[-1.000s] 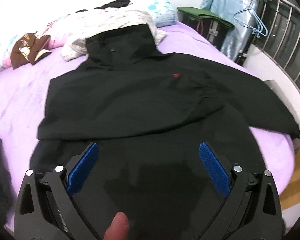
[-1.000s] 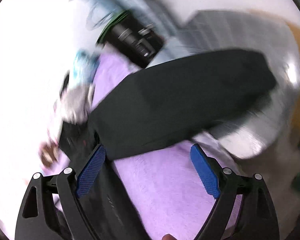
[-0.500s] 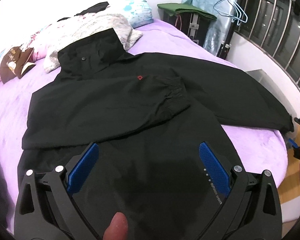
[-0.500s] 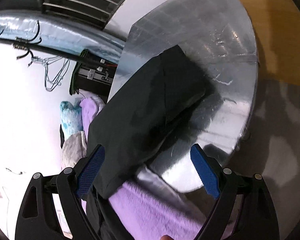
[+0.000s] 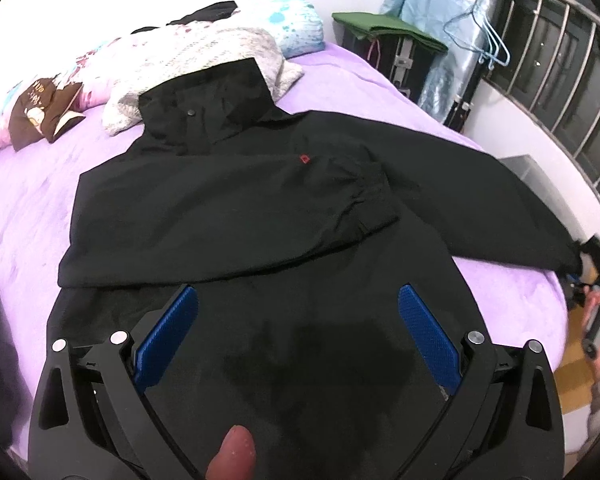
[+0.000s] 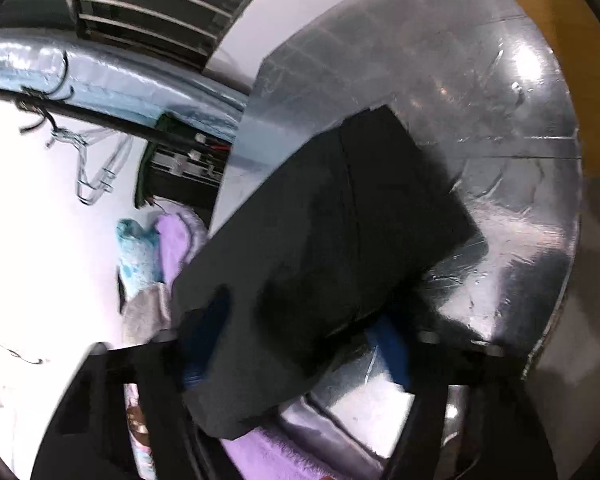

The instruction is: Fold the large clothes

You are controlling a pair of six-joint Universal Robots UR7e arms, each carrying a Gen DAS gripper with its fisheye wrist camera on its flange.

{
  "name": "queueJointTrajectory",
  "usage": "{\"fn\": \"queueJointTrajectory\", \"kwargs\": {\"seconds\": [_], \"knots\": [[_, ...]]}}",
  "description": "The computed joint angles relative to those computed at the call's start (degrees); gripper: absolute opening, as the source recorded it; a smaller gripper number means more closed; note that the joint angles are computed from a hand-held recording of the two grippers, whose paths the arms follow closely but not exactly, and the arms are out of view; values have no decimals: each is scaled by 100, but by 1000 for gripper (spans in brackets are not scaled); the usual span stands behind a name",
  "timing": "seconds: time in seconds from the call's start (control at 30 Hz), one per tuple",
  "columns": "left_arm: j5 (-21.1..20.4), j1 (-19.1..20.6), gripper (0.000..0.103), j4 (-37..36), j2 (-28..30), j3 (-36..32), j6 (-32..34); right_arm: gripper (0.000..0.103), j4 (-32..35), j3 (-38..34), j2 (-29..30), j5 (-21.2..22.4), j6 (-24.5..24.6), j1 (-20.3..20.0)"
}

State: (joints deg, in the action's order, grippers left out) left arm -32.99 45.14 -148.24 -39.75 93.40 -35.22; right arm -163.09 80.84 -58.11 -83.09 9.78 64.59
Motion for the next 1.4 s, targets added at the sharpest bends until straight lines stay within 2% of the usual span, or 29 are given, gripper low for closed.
{"fn": "queueJointTrajectory", "kwargs": {"seconds": [0.03, 0.1, 0.17, 0.3, 0.53, 0.87, 0.93, 1.1, 1.33, 1.4], "knots": [[-9, -7, 97, -7, -65, 46, -23, 37, -156, 30, 14, -44, -7, 29], [-60, -15, 97, -30, -182, 112, -49, 15, -477, 151, -26, 4, -111, 109], [-221, -15, 97, -72, -361, 201, -100, 9, -784, 254, -73, -113, -329, 267], [-665, -18, 97, -126, -692, 313, -240, 9, -1175, 387, -198, -292, -912, 729], [-1314, -122, 97, -207, -1266, 385, -464, 9, -1866, 670, -288, -773, -2777, 1905], [-2291, -215, 97, 254, -1840, -50, -605, 9, -2895, 1489, 89, -1113, -4858, 3265], [-2693, -189, 97, 540, -1887, -304, -603, 9, -3056, 1671, 195, -1157, -5198, 3456], [-3051, -240, 97, 1251, -1911, -873, -666, 9, -3549, 2117, 427, -1335, -6047, 3808], [-3431, -111, 97, 2720, -1635, -1826, -1482, 9, -4780, 2393, 1034, -1905, -7363, 4284], [-3649, -2, 97, 3000, -1575, -1960, -1822, 9, -5213, 2409, 1262, -2015, -7812, 4384]]}}
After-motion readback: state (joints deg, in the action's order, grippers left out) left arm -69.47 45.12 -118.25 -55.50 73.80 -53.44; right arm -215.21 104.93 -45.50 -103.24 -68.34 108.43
